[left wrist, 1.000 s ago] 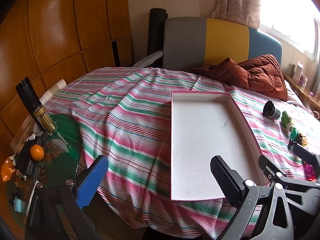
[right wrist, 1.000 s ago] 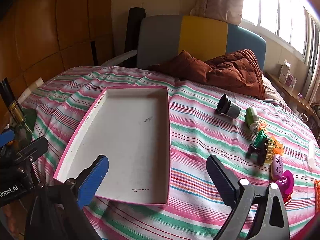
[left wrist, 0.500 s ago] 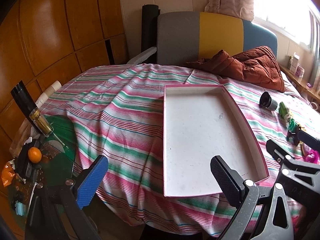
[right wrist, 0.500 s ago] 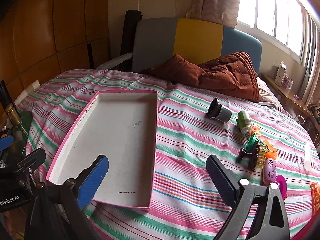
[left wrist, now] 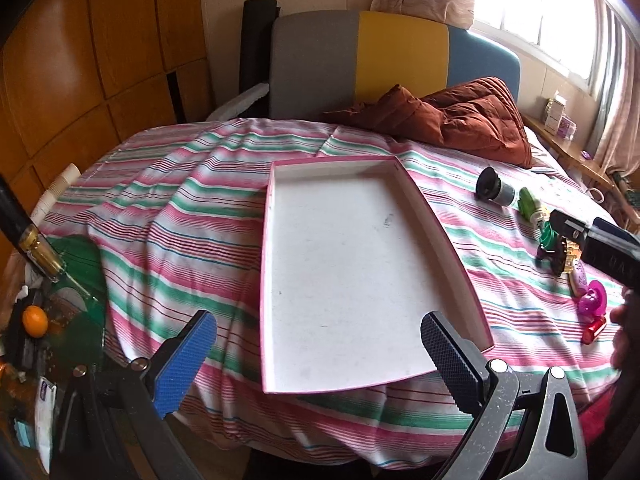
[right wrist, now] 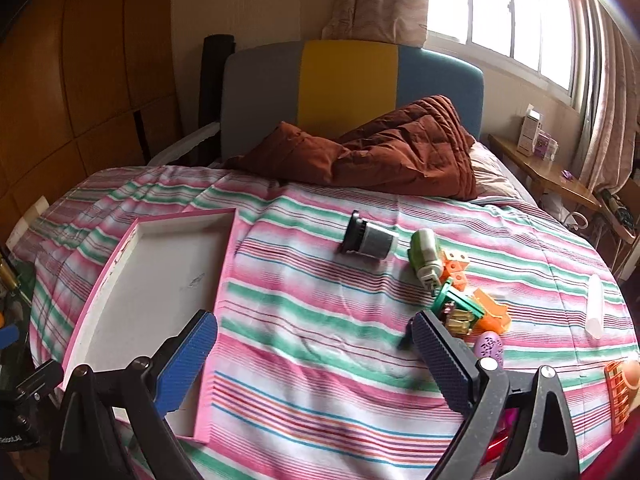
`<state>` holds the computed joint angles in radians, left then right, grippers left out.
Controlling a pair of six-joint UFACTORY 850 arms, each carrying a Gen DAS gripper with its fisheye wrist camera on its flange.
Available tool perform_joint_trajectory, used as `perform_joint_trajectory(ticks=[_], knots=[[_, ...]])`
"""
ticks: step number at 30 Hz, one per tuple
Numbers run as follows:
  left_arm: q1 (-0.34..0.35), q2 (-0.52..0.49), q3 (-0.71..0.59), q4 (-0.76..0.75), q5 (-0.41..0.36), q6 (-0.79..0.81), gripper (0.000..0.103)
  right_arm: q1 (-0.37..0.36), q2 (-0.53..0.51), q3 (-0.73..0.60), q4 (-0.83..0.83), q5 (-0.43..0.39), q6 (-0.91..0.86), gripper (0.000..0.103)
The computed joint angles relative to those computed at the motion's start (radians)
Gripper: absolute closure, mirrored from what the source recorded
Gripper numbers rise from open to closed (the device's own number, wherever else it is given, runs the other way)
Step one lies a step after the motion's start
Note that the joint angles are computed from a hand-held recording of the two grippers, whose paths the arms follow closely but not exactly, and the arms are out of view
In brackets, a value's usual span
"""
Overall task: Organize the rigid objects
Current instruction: 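Move both tools from the tray toward the pile of toys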
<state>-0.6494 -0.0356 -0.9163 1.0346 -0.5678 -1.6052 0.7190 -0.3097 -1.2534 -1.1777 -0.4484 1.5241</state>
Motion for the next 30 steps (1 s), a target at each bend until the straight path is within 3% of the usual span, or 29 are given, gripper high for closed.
perform_joint_trajectory(ticks=[5, 13, 16, 19, 24, 30], knots=[[0.021, -0.032, -0.033, -0.131, 0.096, 0.135, 0.000, -0.095, 0.028, 0.013, 0.017, -0.010, 0.026, 0.004], [0.013, -0.114, -0.154, -0.209, 0.150, 0.363, 0.000, -0.240, 0.013, 0.021, 0.036, -0.052, 0.039, 0.004], [0.013, -0.171, -0.233, -0.209, 0.143, 0.415, 0.000, -0.275, 0.022, 0.048, 0.050, -0.018, 0.085, 0.004], [0.016, -0.248, -0.332, -0.268, 0.142, 0.516, 0.000, -0.312, 0.040, 0.069, 0.124, 0.054, 0.092, 0.004], [0.015, -0.416, -0.551, -0.398, 0.096, 0.705, 0.000, -0.340, 0.063, 0.093, 0.173, 0.092, 0.115, 0.004], [0.002, -0.642, -0.860, -0.473, -0.008, 0.876, 0.000, -0.355, 0.068, 0.099, 0.207, 0.144, 0.097, 0.004]])
